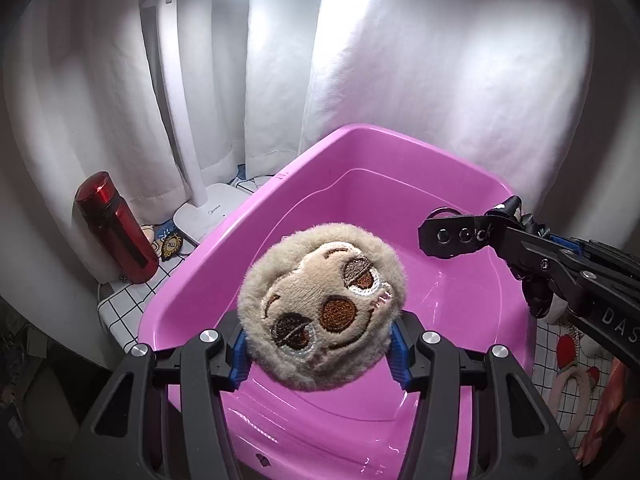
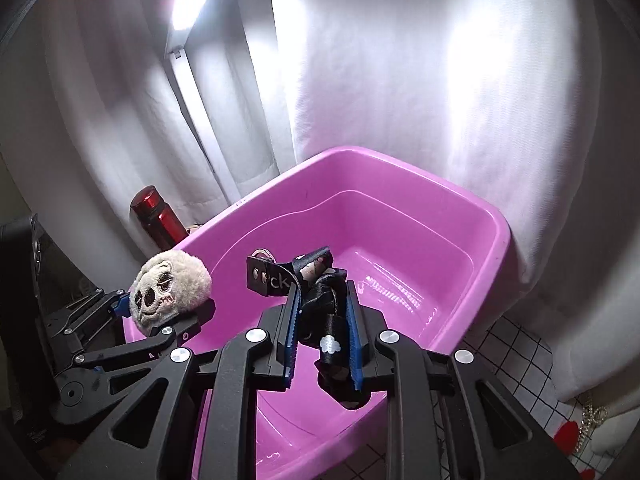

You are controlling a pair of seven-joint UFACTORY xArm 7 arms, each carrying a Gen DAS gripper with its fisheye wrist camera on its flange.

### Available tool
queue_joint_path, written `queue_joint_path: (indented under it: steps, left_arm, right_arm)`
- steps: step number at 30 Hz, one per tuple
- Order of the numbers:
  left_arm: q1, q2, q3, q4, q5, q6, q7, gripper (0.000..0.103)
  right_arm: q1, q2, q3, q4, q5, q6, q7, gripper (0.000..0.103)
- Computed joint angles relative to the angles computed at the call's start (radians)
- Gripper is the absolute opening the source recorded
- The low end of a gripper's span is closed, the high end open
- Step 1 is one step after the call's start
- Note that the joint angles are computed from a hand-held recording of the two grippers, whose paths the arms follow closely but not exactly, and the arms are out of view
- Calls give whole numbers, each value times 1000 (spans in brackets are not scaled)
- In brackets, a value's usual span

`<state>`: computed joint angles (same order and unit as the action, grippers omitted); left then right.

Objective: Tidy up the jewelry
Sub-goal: 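Carry both held items over the pink tub and open both tools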

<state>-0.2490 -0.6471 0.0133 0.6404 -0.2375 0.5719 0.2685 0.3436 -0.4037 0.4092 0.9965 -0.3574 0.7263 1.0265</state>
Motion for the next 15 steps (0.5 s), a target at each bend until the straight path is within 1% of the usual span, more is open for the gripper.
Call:
queue_joint_path:
  steps: [2, 7, 11, 13, 14, 15]
  left_arm:
    - [9, 28, -5, 5, 10, -9, -4, 52]
    - [21, 86, -13, 16, 24, -19, -17, 54]
    - [33, 103, -27, 21, 43, -28, -30, 60]
    - [39, 101, -36, 22, 56, -28, -44, 63]
    - [42, 101, -38, 22, 60, -29, -49, 66]
    - [43, 101, -38, 21, 64, -31, -51, 68]
  right_arm:
    - [1, 50, -8, 24, 12, 1, -11, 20]
    - [21, 105, -48, 32, 46, 9, -34, 20]
    - [24, 155, -64, 52, 40, 19, -24, 21]
    - [29, 160, -75, 50, 40, 20, -13, 27]
    - [31, 163, -80, 52, 44, 24, -9, 34]
    - [31, 162, -81, 53, 36, 29, -2, 44]
